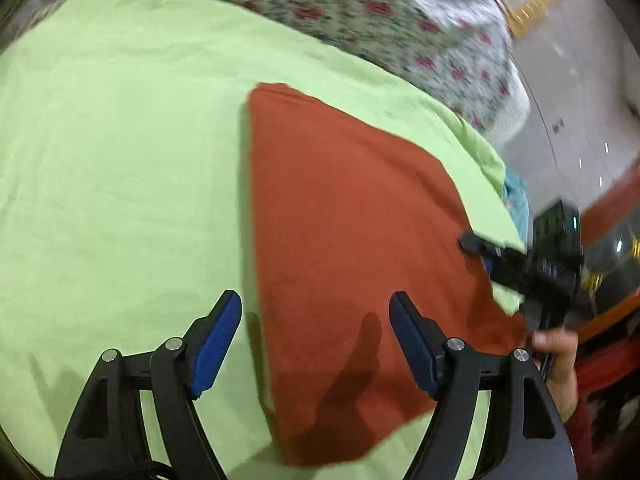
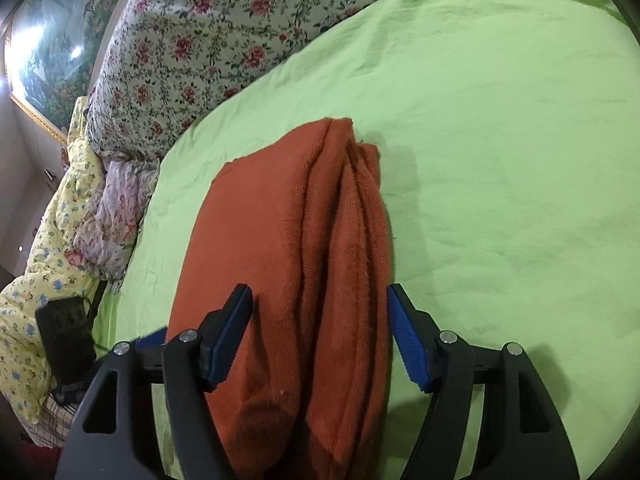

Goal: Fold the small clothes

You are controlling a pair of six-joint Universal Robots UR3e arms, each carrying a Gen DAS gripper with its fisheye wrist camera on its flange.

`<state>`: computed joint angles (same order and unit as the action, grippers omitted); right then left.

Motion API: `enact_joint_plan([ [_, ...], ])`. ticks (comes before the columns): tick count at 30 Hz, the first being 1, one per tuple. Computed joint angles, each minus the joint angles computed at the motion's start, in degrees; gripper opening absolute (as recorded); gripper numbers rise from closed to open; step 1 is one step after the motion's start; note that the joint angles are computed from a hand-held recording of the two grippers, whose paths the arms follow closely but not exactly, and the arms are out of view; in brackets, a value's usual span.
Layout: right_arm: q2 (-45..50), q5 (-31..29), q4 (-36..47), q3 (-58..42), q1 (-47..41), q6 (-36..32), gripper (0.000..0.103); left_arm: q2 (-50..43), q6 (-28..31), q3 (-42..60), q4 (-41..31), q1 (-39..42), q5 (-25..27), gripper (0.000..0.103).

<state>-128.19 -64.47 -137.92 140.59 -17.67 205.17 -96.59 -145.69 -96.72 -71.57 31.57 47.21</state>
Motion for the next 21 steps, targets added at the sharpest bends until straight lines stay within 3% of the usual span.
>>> enact_joint_plan([
  [3,2.1,3.0,-1.0,0.7,-2.2,-1.8,0.069,-10.8,-1.7,9.8,-4.0,-2.8,0.6,0.081],
  [6,3.3,7.0,-1.5,2.6,-5.3,-3.4,0.069,-14.0,-1.5,11.5,-2.3,-4.2,-2.3,0.087],
  [7,3.1,8.5,-1.8,3.5,-6.2,-3.9,0.069,-15.4,-1.0,12.9,-2.2,-5.1,-2.8,0.082],
  [8,3.3,9.3,-2.4,3.9,-6.3,-4.1,0.069,-15.7,-1.0,12.9,-1.3,-5.8,-3.3,0.07],
  [9,4.7,9.8,-4.0,3.9,-5.6,-4.1,0.057,-17.2,-1.2,14.4,-1.8,-6.6,-3.2,0.046],
  [10,6.1,10.8,-4.8,4.0,-5.2,-4.1,0.042,-18.9,-1.4,16.5,-3.8,-7.1,-3.5,0.038],
  [13,8.2,10.5,-10.2,4.9,-3.0,0.8,0.035,-16.6,1.2,14.5,-5.7,-5.0,-6.4,0.027],
  [15,8.4,8.0,-13.8,4.5,0.2,5.4,0.034,-13.5,4.8,13.5,-10.2,-2.7,-7.6,0.027],
  [18,13.4,4.0,-23.0,1.8,8.4,13.3,0.033,-5.7,13.1,10.5,-16.8,2.9,-7.2,0.026],
  [21,23.9,-1.5,-31.4,-4.6,19.5,19.6,0.033,-1.8,22.8,13.5,-28.4,11.1,-5.7,0.026],
])
